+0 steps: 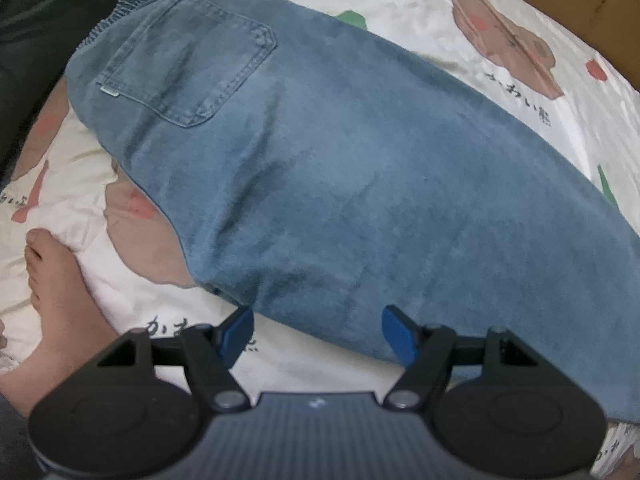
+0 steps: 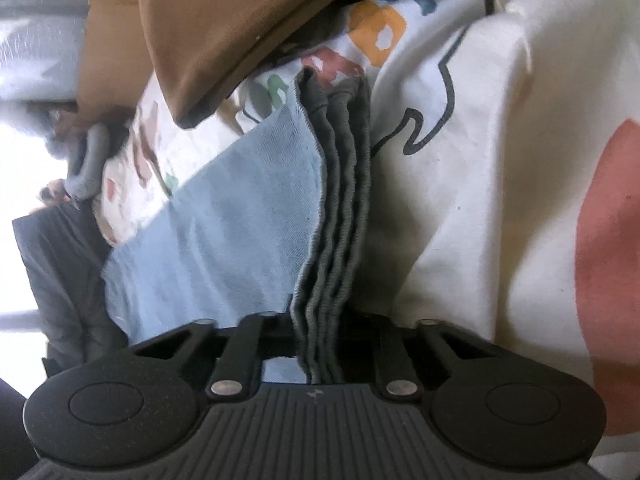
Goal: Fold clothes
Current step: 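Close the right tool on the stacked folded layers of the jeans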
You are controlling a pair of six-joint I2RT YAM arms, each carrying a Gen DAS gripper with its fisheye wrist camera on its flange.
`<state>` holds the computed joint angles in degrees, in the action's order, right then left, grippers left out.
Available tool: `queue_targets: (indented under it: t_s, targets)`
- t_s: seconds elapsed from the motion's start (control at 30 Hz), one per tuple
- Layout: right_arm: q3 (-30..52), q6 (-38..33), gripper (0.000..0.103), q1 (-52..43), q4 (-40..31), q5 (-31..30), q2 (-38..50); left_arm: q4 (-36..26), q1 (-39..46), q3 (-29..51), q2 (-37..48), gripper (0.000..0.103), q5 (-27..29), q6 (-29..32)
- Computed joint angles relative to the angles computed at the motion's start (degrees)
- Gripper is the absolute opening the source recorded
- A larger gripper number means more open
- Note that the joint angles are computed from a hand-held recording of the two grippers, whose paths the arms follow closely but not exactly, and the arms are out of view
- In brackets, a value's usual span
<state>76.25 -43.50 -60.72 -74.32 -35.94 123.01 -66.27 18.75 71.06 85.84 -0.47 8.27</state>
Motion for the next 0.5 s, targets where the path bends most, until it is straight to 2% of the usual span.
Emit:
queue_targets:
  t_s: [0.3, 0.5]
  targets:
    - [-2.16, 0.56, 0.009, 2.91, -0.2, 3.79, -8.52, -1.42, -3.77, 0.54, 0.13, 0.073, -0.29, -1.75]
    - [2.37, -4.04, 0.009, 2.14, -8.02, 4.95, -12.47, -2.12, -5.03, 2.95, 0.27, 0.073, 0.89, -2.69]
